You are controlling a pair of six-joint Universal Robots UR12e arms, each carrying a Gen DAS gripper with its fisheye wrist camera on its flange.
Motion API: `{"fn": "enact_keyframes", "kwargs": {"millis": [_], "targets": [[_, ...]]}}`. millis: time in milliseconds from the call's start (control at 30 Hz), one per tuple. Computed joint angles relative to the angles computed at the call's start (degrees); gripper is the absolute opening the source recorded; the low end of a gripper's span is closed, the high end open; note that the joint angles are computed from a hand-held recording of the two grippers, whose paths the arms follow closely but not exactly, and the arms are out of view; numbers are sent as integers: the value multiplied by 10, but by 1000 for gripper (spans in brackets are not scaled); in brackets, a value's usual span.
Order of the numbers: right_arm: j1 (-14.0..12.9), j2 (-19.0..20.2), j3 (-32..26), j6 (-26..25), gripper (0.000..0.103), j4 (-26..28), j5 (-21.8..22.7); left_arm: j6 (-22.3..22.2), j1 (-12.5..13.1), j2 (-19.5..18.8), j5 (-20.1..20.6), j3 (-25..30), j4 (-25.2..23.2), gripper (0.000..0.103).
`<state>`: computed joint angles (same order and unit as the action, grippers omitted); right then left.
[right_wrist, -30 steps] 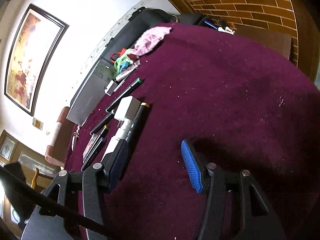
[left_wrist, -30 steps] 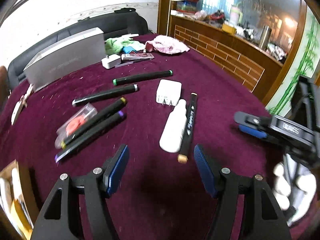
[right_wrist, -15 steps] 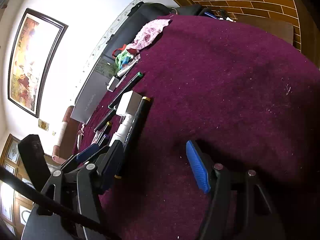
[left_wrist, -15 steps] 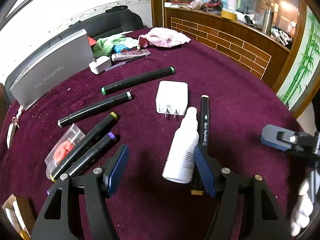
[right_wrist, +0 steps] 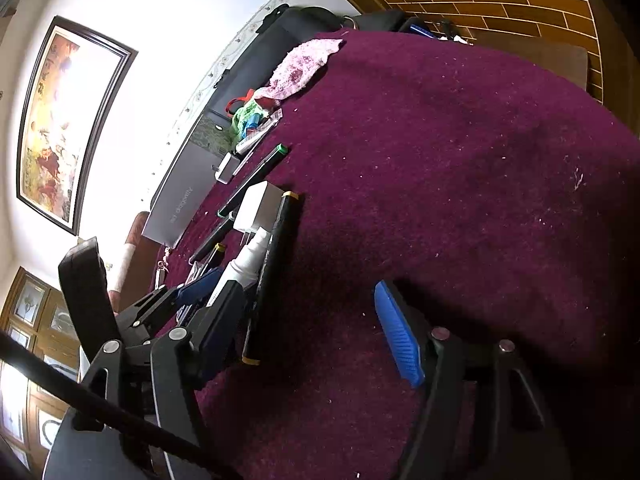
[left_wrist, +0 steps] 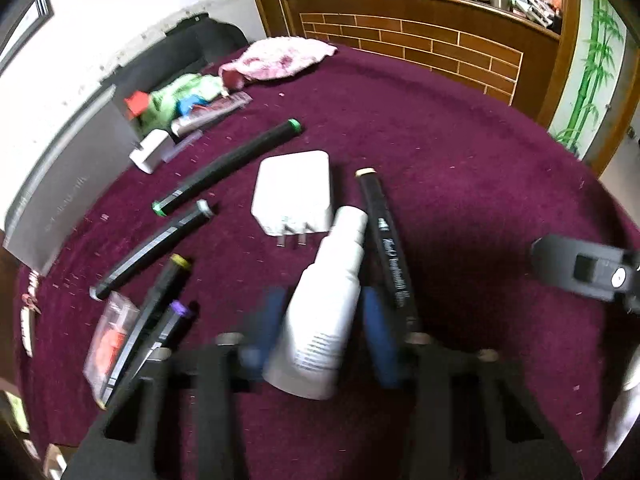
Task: Organize objects
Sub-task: 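Grasp the white dropper bottle with the left gripper and lift it, then grasp a purple-capped black marker with the right gripper while the left gripper holds the bottle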
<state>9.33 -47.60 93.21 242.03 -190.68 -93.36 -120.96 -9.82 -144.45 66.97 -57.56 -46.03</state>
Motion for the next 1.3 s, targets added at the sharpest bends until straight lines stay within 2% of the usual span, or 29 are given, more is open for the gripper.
{"fn": "enact_keyframes", "kwargs": {"millis": [100, 167, 267, 567, 700, 867, 967, 1067, 1167, 1233, 1300], "targets": [[2, 0, -1, -5, 70, 4, -6, 2, 3, 6, -10, -12, 3, 25], [2, 0, -3, -8, 70, 7, -8, -10, 9, 9, -27, -10, -22, 25], [3, -1, -3, -13, 71, 9, -10, -31, 22, 20, -45, -25, -30, 25], [9, 2, -20, -45, 74, 44, -30, -81, 61, 63, -30, -110, 24, 25], [14, 2, -29, -64, 74, 71, -48, -102, 69, 66, -35, -122, 27, 25], [20, -3, -46, -86, 73, 137, -65, -111, 70, 70, -44, -145, 74, 25], [21, -9, -51, -93, 74, 149, -50, -119, 72, 69, -57, -147, 81, 27], [17, -9, -74, -109, 72, 193, -23, -129, 77, 67, -74, -146, 77, 29], [12, 0, -108, -120, 66, 251, 1, -134, 79, 68, -91, -149, 78, 37], [12, 7, -128, -129, 61, 283, -8, -130, 79, 70, -95, -158, 91, 46], [12, 15, -146, -134, 56, 310, -9, -118, 74, 73, -80, -167, 108, 52]]}}
